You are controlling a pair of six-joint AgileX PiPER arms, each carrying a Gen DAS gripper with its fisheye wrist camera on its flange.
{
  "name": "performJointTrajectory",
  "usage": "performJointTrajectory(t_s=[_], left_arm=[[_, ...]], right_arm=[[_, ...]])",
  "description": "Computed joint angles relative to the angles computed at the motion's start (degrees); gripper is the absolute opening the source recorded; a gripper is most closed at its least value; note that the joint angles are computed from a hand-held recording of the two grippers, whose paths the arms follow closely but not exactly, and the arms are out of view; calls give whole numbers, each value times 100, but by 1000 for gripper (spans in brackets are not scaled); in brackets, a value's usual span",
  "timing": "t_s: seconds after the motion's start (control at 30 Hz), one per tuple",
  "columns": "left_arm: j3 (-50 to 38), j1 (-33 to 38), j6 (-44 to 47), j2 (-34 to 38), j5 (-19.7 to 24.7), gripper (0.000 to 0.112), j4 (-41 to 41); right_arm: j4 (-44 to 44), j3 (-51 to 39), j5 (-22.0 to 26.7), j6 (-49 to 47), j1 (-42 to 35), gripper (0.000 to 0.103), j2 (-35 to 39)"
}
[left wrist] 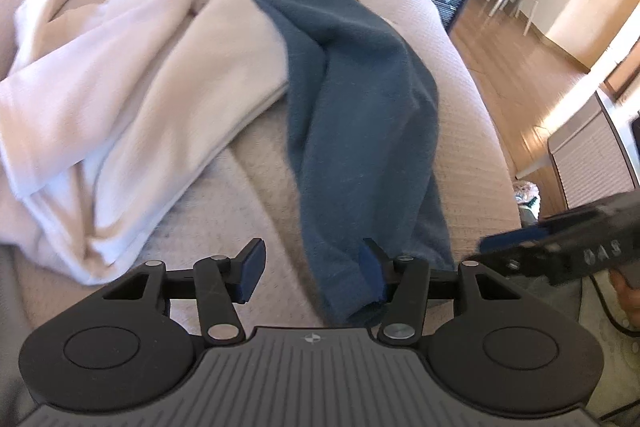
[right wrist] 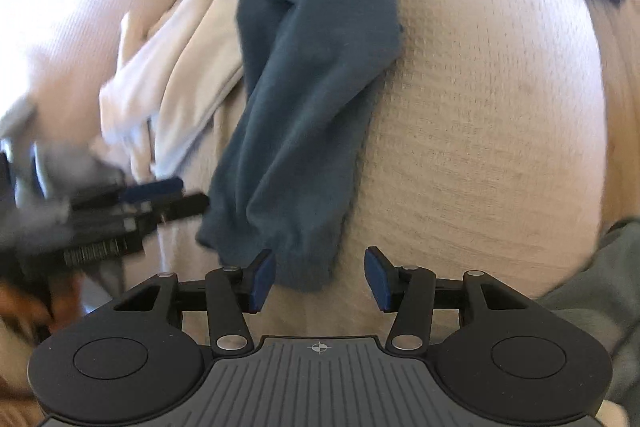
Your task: Fold clothes
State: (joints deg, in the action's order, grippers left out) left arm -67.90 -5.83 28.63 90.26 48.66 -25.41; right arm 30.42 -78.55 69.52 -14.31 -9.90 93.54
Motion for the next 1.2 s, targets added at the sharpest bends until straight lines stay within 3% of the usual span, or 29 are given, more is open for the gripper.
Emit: performJointTrajectory(t_s=[0.13, 0.3, 0.33, 0.37, 0.57, 0.8, 0.97, 1.2], left_arm=[[44, -537, -628, 89, -280, 48, 1025], [-52, -729, -1074, 287, -156, 47, 1534], [-96, -704, -1047, 318, -110, 47, 1487], [-123, -689, -1016, 331, -77, 47, 1451], [-117, -616, -568, 195, 67, 43, 1069], [-590, -835, 98, 393, 586, 43, 423], [-1288, -1516, 344, 846, 845, 27, 131], [-2379, -2357, 456, 1607, 1240, 23, -19]], right_arm=[[-152, -207, -41, 128, 335, 50, 317], [-348, -205, -127, 254, 673, 48, 584], [-411, -183, -184, 230, 730, 45, 551], [-489, -120, -293, 229, 804, 35, 492], [-989, 78, -582, 256, 1125, 19, 127], [-1474, 145, -352, 194, 754, 19, -517], [-1935, -30, -78, 178, 72, 19, -868], [-2722, -64, -130, 396, -478, 19, -844]])
